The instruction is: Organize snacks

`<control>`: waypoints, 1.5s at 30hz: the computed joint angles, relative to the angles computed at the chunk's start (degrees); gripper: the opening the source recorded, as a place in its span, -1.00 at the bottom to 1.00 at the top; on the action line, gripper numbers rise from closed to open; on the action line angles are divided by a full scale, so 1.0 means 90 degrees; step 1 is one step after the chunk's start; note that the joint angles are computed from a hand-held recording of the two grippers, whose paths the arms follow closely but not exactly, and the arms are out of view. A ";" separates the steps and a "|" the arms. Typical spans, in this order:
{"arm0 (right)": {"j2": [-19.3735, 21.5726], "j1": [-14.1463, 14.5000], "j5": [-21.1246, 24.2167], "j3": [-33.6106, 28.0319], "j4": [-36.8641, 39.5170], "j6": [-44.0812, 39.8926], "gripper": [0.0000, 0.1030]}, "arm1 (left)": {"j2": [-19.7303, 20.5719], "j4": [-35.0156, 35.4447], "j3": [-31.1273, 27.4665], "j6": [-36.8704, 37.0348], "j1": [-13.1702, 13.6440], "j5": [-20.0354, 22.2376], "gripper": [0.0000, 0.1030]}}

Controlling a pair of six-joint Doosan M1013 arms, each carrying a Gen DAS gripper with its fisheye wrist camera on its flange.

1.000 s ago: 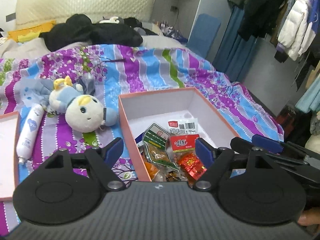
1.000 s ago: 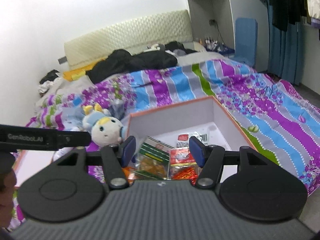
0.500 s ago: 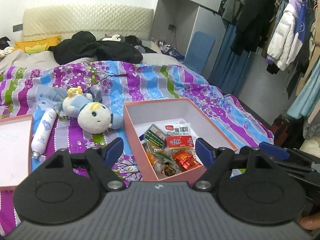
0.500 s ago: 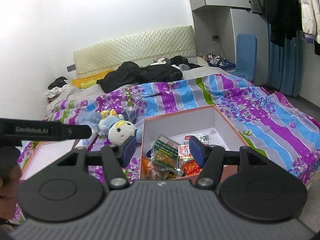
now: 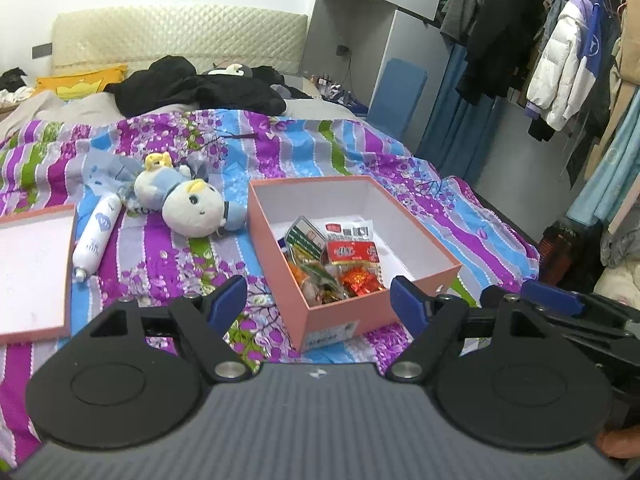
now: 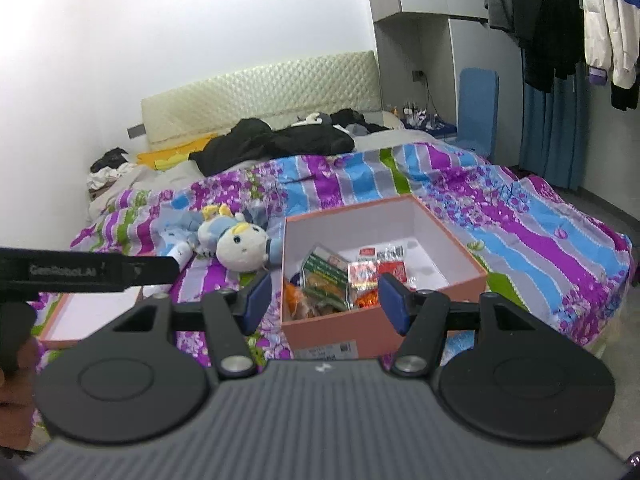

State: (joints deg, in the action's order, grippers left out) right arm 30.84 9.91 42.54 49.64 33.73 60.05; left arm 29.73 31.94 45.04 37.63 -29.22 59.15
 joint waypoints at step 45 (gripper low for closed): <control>0.0135 0.0002 -0.0024 -0.0223 -0.0306 0.0599 0.70 | 0.0302 0.0172 -0.0479 0.0134 -0.0018 0.0360 0.84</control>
